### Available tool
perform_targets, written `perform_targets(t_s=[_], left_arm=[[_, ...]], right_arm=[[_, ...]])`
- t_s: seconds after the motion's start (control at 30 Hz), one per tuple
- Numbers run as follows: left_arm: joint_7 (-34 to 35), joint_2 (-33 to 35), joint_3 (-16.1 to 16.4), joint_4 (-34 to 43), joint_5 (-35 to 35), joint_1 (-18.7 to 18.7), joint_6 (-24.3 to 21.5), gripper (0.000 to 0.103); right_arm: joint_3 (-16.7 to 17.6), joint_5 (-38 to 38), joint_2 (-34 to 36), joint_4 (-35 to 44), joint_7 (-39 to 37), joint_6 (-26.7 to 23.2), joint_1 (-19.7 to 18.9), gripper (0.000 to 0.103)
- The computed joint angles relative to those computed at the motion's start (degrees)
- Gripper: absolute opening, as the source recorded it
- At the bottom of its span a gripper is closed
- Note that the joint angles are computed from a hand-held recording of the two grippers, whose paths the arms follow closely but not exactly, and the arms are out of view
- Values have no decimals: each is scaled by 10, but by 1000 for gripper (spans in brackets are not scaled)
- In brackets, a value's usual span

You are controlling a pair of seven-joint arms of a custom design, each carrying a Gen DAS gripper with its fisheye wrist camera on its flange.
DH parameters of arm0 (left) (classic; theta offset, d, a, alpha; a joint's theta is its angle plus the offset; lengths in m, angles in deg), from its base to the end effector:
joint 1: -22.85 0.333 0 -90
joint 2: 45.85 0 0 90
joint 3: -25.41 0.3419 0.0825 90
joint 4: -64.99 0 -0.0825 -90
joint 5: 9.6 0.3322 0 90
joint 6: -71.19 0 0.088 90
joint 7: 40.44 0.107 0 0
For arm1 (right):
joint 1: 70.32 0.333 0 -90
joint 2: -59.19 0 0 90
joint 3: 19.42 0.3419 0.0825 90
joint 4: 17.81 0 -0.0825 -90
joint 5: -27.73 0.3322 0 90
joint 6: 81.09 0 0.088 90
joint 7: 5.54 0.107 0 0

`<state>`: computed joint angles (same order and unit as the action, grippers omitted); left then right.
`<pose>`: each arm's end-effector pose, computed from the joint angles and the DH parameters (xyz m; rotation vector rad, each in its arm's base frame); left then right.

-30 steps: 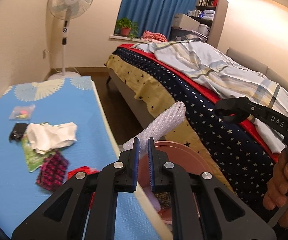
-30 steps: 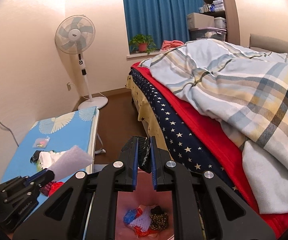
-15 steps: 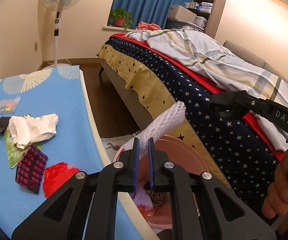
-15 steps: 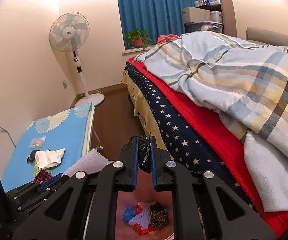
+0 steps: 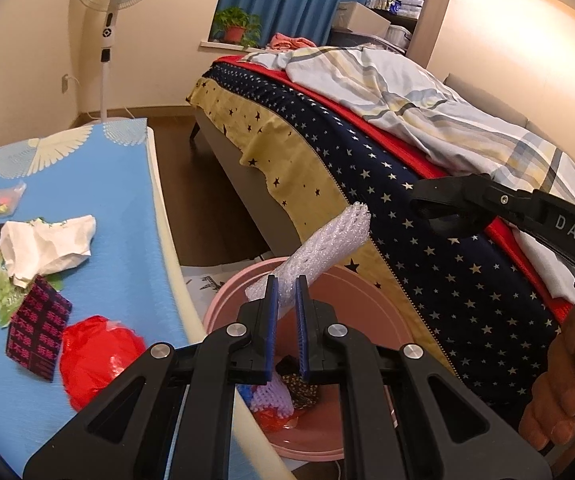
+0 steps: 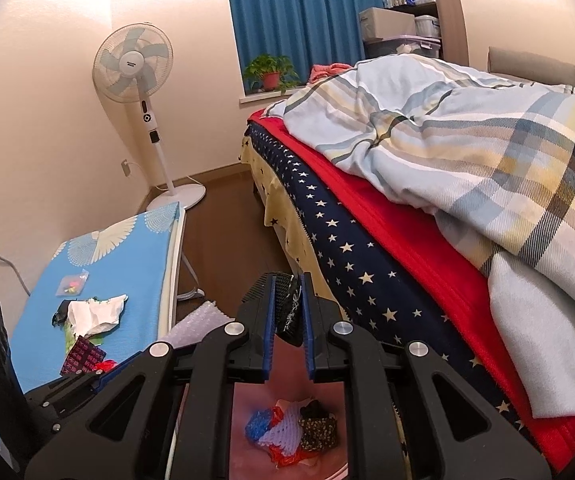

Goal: Collect trash
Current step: 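Open both tools over the pink bin to drop the foam tube and black item, then move both open tools back over the remaining trash on the mattress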

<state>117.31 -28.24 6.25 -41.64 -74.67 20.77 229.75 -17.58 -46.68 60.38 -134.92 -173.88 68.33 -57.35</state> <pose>0.5993 -0.1676 0.4614 -1.3228 2.3283 -1.3087 0.5211 0.1589 0.5284 -1.1630 1.9980 -0.9921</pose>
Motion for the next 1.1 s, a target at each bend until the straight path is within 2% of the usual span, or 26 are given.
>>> perform_targets(t_s=[0.1,0.17,0.2,0.4,0.7,1.1], left_arm=[[-16,2,3,-1,14,-4,-4,12],[-41,6,7,-1,35,-7,-4,31],[-43,6,5,-2,32,-4,-3,38],[-33,-1,1,-4,11,15,-13,38],[-4,-20,18,-14,-20,26,-23,38],[43,-38,53,-17,-87,46,-10,33]], right_arm=[[0,8,0,-2,-2,1,-1,21],[0,13,-1,-3,-4,-5,0,39],[1,11,-3,-4,0,-12,1,41],[6,5,-9,-7,8,-31,4,43],[12,-12,-9,-3,20,-31,10,43],[11,-72,25,39,72,14,27,43]])
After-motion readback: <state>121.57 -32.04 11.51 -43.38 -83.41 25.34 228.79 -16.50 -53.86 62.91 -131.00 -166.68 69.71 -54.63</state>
